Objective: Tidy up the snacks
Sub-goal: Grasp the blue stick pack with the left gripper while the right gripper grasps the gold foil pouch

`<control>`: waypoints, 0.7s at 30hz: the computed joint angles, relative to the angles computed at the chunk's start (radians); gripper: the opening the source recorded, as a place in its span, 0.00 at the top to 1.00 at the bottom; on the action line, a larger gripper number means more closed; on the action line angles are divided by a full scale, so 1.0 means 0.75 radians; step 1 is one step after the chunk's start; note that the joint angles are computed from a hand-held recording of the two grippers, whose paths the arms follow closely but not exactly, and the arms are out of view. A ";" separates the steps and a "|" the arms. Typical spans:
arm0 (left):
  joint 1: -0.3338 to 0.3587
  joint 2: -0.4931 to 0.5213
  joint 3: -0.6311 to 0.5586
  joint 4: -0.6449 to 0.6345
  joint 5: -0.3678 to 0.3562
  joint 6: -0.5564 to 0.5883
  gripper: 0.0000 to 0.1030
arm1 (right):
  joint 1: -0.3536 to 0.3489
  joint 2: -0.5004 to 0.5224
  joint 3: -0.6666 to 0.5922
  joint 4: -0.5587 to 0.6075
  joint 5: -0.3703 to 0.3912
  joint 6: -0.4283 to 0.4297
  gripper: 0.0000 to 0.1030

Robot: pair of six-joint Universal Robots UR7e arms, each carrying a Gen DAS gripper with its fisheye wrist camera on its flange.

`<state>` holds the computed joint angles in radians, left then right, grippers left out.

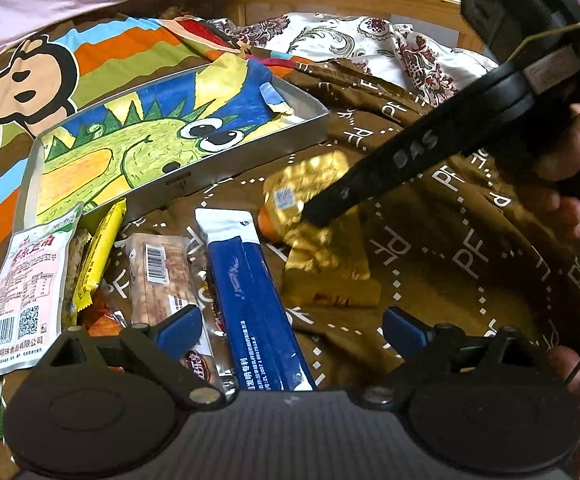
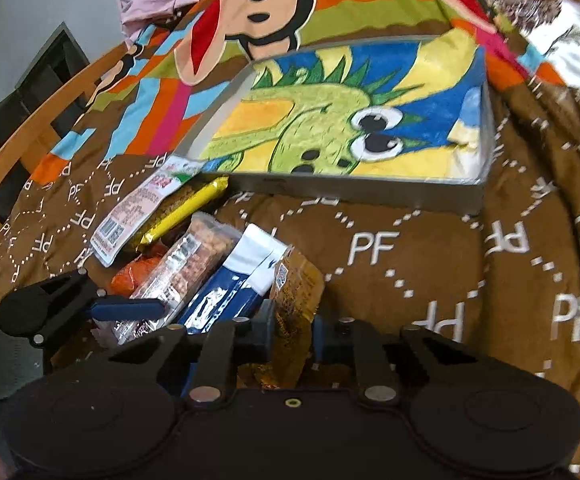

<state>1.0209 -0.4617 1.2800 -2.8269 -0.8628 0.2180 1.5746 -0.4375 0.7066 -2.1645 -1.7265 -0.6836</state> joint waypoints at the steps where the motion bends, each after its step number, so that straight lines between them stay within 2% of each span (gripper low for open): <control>1: 0.002 -0.001 0.001 0.001 -0.007 -0.003 0.04 | 0.000 -0.007 0.006 -0.017 -0.005 0.003 0.86; 7: 0.015 0.004 -0.019 0.005 -0.025 -0.068 0.20 | -0.008 -0.017 -0.017 -0.072 -0.054 0.062 0.82; 11: 0.030 0.043 -0.117 0.154 0.023 -0.217 0.37 | -0.019 0.008 -0.070 -0.033 -0.060 0.144 0.75; 14: 0.022 0.062 -0.139 0.167 0.089 -0.205 0.42 | -0.020 0.021 -0.088 -0.003 -0.077 0.152 0.66; 17: 0.022 0.063 -0.137 0.156 0.105 -0.200 0.47 | -0.028 0.033 -0.118 0.064 -0.053 0.195 0.53; 19: 0.020 0.068 -0.141 0.157 0.114 -0.202 0.48 | -0.029 0.037 -0.128 0.104 -0.035 0.204 0.41; 21: 0.014 0.071 -0.132 0.147 0.132 -0.198 0.50 | -0.025 0.028 -0.106 0.108 -0.028 0.182 0.37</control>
